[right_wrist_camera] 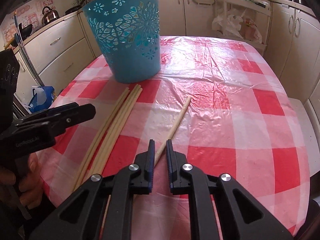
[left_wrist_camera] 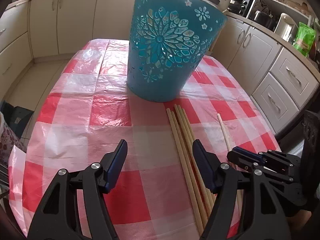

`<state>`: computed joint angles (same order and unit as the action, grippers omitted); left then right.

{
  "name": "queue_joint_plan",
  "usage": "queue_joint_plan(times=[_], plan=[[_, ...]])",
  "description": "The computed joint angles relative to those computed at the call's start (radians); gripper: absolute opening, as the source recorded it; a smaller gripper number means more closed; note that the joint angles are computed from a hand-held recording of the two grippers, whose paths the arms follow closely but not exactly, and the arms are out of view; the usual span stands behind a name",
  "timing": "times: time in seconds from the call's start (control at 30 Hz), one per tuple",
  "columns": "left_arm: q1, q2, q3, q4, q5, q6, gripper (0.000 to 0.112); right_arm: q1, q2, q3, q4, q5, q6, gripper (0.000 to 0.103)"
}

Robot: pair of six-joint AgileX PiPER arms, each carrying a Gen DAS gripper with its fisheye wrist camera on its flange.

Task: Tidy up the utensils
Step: 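Return both open grippers to the remaining sticks on the table, then close the left gripper on a wooden stick while the right gripper grasps another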

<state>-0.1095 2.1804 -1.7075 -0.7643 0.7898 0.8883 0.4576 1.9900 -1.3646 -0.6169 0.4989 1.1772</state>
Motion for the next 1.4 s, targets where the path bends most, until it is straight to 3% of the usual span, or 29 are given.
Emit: queue_joint_plan(times=[0.2,0.33,0.6,0.73,0.77,0.87,0.97,1.0,1.03,1.07,1.2,1.4], plan=[[-0.051,-0.021,0.042,0.110,-0.087,-0.044,0.064,-0.007,-0.029,0.070,-0.055,-0.077,0.068,0.012],[-0.056,-0.024,0.042,0.149,-0.103,-0.063,0.064,-0.016,-0.038,0.098,-0.092,-0.121,0.113,0.012],[-0.107,-0.045,0.073,0.304,-0.184,-0.153,0.064,-0.018,-0.041,0.106,-0.104,-0.133,0.128,0.014],[-0.122,-0.049,0.085,0.357,-0.211,-0.185,0.064,-0.024,-0.042,0.095,-0.040,-0.130,0.063,0.018],[-0.121,-0.049,0.084,0.357,-0.210,-0.186,0.062,-0.025,-0.040,0.089,-0.036,-0.120,0.062,0.026],[-0.121,-0.041,0.067,0.369,-0.201,-0.202,0.052,-0.027,-0.023,0.059,-0.049,-0.085,0.066,0.032],[-0.118,-0.034,0.052,0.337,-0.177,-0.151,0.029,-0.029,0.001,0.022,-0.046,-0.061,0.039,0.032],[-0.114,-0.033,0.050,0.311,-0.167,-0.111,0.018,-0.026,0.008,0.009,-0.040,-0.051,0.018,0.029],[-0.110,-0.031,0.045,0.292,-0.154,-0.083,0.012,-0.026,0.014,0.000,-0.017,-0.054,-0.025,0.019],[-0.103,-0.026,0.037,0.272,-0.136,-0.057,0.009,-0.026,0.020,-0.011,0.016,-0.055,-0.084,0.013],[-0.079,0.007,-0.041,0.263,-0.036,-0.075,0.006,-0.027,0.023,-0.023,0.078,-0.046,-0.183,0.012],[-0.093,-0.001,-0.024,0.313,-0.078,-0.148,0.007,-0.037,0.032,-0.058,0.139,0.004,-0.254,0.012]])
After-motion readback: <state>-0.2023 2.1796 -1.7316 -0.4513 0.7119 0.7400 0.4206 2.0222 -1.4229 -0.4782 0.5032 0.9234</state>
